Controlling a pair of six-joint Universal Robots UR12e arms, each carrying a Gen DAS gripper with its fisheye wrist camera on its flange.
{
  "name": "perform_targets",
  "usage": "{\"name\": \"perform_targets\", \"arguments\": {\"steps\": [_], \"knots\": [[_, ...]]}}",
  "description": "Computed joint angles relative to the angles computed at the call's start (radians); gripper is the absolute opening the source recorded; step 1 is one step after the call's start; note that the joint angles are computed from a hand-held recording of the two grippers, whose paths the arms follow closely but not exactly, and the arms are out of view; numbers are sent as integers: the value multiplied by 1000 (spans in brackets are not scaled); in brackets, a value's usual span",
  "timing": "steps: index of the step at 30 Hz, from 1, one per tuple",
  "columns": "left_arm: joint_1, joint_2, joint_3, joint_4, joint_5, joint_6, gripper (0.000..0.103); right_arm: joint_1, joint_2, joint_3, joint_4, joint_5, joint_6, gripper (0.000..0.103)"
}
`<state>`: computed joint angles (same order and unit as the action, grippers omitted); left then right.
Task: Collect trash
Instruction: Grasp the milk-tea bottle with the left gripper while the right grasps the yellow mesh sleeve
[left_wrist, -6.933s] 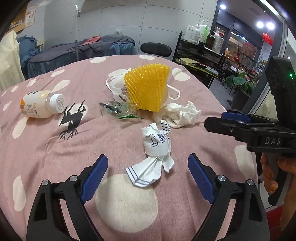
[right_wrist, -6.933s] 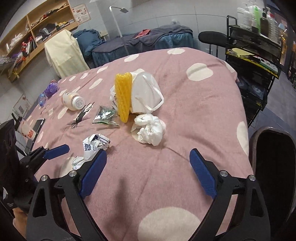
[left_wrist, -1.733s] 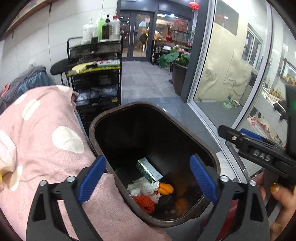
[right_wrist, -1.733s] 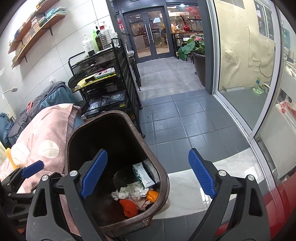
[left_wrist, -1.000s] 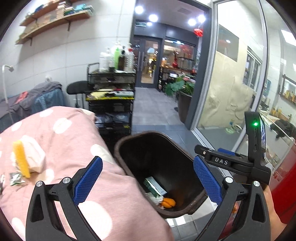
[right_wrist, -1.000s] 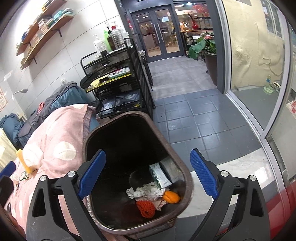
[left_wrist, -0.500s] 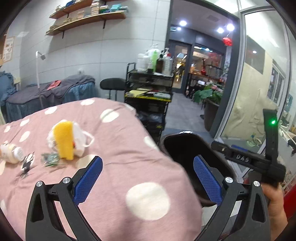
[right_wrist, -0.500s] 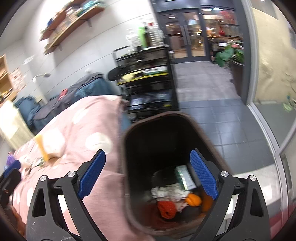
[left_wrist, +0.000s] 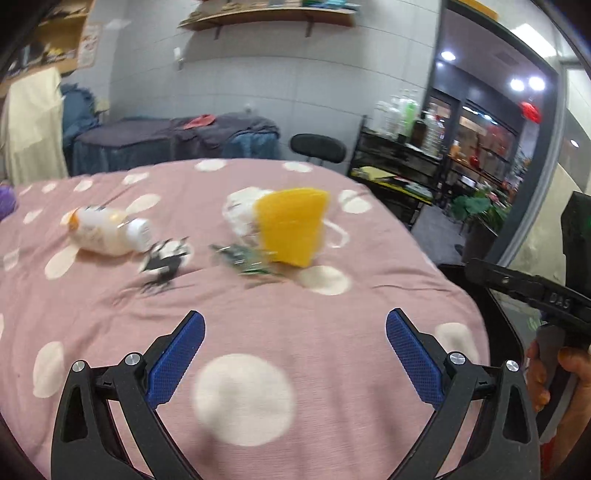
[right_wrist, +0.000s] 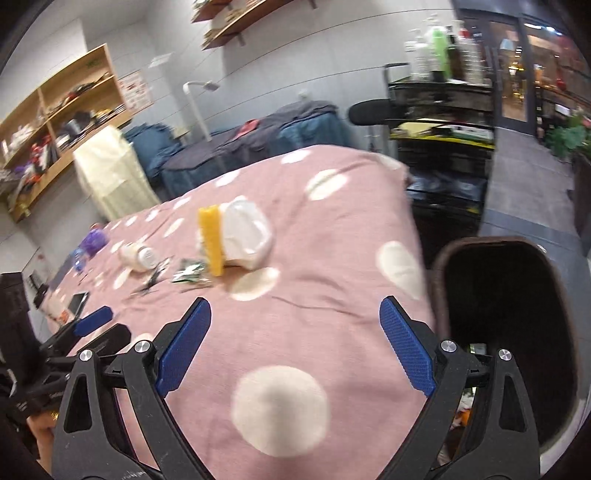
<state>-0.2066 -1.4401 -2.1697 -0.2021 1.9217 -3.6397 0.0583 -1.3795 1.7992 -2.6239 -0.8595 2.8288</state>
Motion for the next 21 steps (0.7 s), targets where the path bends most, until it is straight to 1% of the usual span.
{"name": "perform_targets", "arguments": {"steps": [1, 3, 5, 7, 8, 10, 13, 15, 17, 19, 20, 21], "knots": [[14, 14, -12, -13, 5, -16, 97, 12, 6, -17, 35, 6, -20, 91], [38, 40, -33, -37, 17, -39, 97, 34, 12, -34, 59, 12, -41, 91], [65, 62, -52, -58, 27, -58, 97, 57, 20, -47, 53, -3, -60, 91], [85, 75, -56, -93, 54, -79, 97, 83, 29, -63, 48, -21, -79, 91], [100, 82, -61, -103, 53, -84, 97, 97, 34, -73, 55, -27, -96, 91], [130, 101, -73, -111, 23, -86, 97, 122, 49, -97, 67, -40, -120, 91], [163, 113, -76, -119, 11, -91, 97, 157, 81, -146, 93, -75, -137, 80], [187, 117, -70, -135, 5, -82, 97, 174, 103, -172, 90, -104, -128, 71], [221, 118, -69, -128, -29, -78, 97, 190, 129, -204, 87, -129, -112, 67], [263, 118, -63, -139, -65, -102, 97, 202, 153, -234, 92, -148, -97, 61], [279, 116, -60, -141, -77, -113, 97, 208, 163, -246, 94, -154, -90, 55], [298, 113, -55, -145, -87, -132, 97, 213, 171, -257, 101, -158, -90, 47]]}}
